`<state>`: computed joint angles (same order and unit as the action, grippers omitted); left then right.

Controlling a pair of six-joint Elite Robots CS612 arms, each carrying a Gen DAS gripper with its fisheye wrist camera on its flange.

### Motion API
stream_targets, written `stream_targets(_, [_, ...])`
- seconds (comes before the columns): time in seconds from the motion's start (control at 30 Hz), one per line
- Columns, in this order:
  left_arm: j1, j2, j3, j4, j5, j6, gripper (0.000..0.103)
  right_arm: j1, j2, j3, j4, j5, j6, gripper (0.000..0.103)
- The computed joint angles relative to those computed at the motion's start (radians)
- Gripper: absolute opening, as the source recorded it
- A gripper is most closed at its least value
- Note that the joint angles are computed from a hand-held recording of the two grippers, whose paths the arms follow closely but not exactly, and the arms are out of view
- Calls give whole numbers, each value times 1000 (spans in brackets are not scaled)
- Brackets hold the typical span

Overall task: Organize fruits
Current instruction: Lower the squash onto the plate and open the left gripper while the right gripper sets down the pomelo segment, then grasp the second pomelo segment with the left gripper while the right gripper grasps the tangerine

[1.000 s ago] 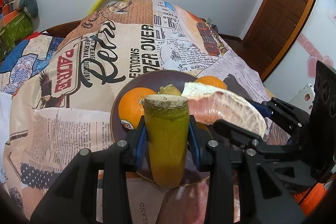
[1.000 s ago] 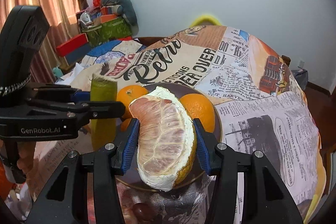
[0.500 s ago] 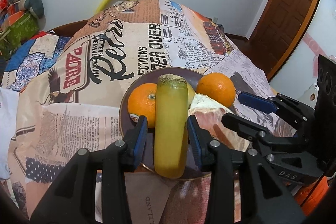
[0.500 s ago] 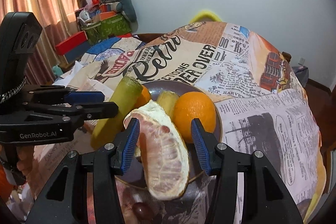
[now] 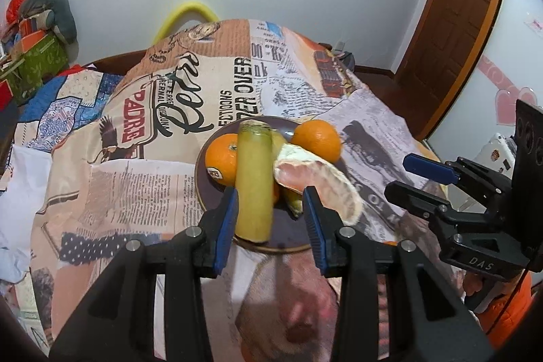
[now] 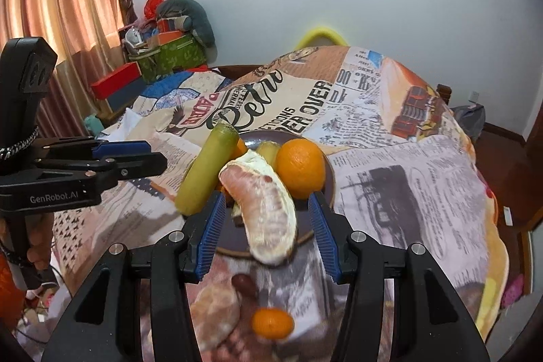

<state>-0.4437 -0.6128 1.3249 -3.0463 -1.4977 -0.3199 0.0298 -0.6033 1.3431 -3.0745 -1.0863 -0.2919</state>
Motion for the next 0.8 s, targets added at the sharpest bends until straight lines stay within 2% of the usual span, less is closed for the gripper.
stream_targets(0.17, [-16, -28, 48, -37, -5, -5, 39, -11, -34, 62, -36, -4, 16, 47])
stream_targets(0.27, [-28, -40, 75, -55, -9, -6, 45, -18, -52, 100, -57, -11, 22, 47])
stream_targets(0.4, [-40, -47, 99, -56, -27, -16, 45, -25, -70, 142, -75, -21, 26, 48])
stream_targets(0.67, [-58, -25, 85, 27, -74, -42, 45, -41, -84, 188, -74, -20, 35, 48])
stream_targets(0.8, [-62, 0, 59, 98, -133, -52, 45, -44, -86, 205, -72, -36, 30, 48])
